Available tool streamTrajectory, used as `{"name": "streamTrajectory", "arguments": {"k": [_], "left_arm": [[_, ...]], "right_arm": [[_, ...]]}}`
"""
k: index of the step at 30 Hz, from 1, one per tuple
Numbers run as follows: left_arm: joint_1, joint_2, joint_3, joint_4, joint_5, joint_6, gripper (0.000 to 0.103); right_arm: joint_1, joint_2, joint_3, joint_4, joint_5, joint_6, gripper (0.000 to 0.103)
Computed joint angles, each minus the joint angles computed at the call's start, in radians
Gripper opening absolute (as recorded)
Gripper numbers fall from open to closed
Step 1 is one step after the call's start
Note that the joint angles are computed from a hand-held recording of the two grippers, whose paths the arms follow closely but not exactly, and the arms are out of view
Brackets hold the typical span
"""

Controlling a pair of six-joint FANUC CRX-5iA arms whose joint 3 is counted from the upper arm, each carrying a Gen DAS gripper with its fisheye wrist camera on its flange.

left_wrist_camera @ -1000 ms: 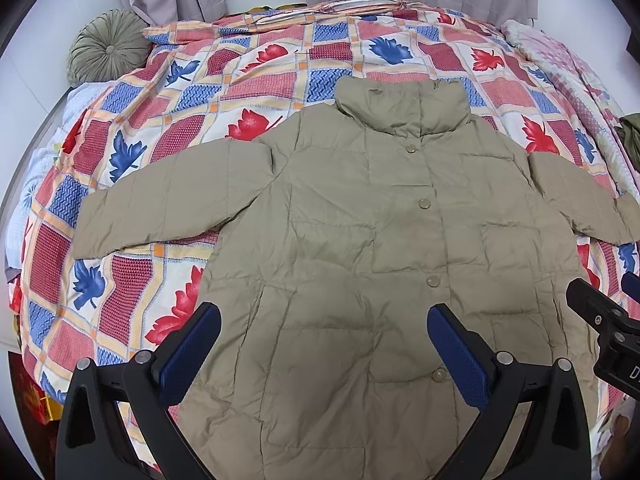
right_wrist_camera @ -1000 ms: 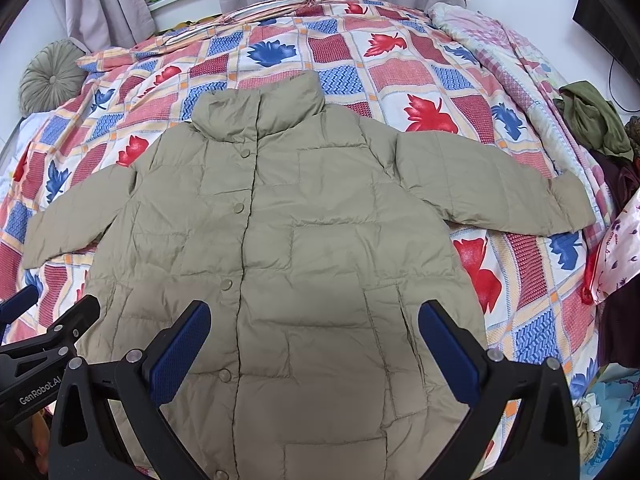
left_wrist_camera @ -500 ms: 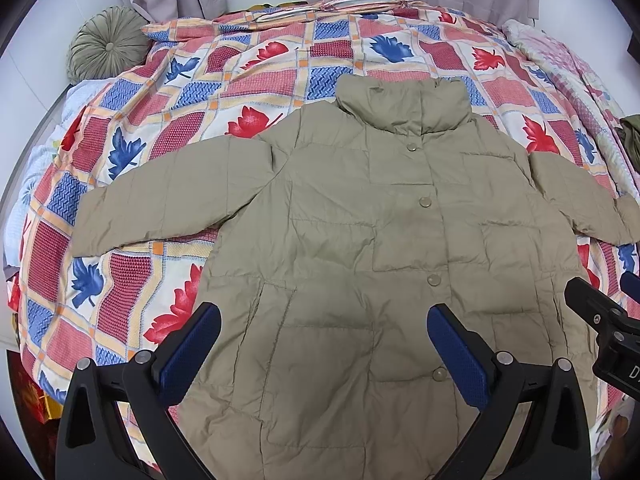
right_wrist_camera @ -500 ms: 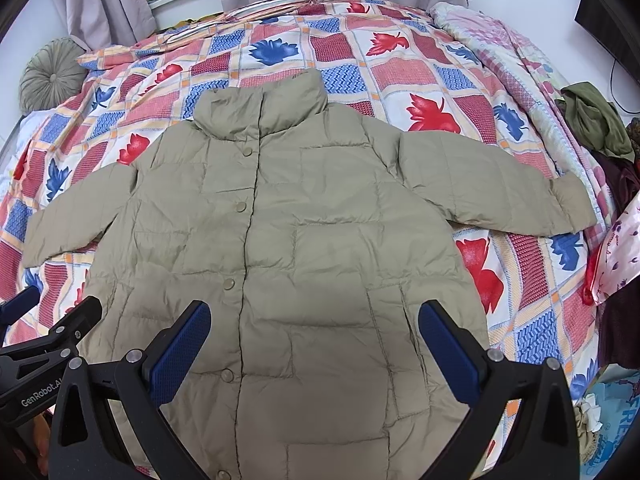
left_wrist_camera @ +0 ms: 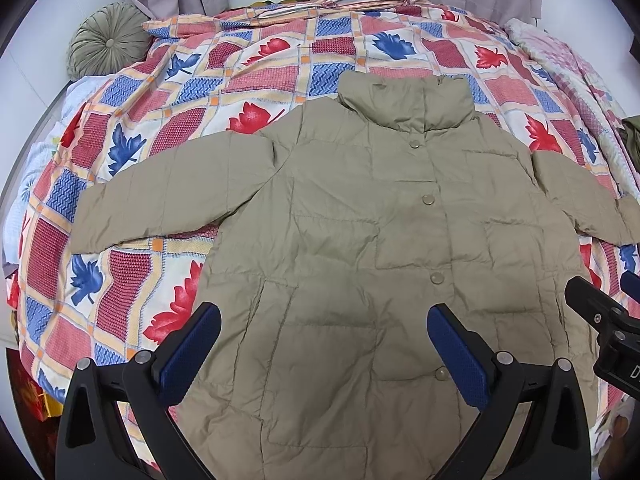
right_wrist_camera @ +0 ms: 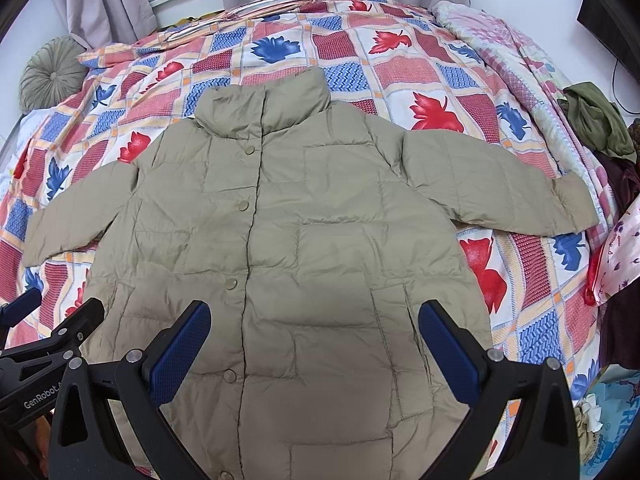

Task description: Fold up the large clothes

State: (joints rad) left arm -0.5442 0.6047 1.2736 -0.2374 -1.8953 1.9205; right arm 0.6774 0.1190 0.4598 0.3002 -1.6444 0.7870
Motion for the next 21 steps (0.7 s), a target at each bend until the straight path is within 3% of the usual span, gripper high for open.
{"name": "streamTrajectory", "arguments": {"k": [7, 13, 21], "left_arm": [[0.002, -0.001, -0.001, 0.003, 0.001, -0.001, 0.103], [-0.003, -0.052, -0.113, 0.009, 0.063, 0.017, 0.103], [-0.004, -0.038, -0.086, 0.009, 0.047, 0.016, 0.103]], "right_arm": [[0.0, 0.001, 0.001, 0.0, -0.001, -0.001, 0.103], [-0.001, 0.002, 0.004, 0.0, -0.004, 0.0, 0.103], [0.004, -0.002, -0.005, 0.002, -0.001, -0.006, 0.103]]}}
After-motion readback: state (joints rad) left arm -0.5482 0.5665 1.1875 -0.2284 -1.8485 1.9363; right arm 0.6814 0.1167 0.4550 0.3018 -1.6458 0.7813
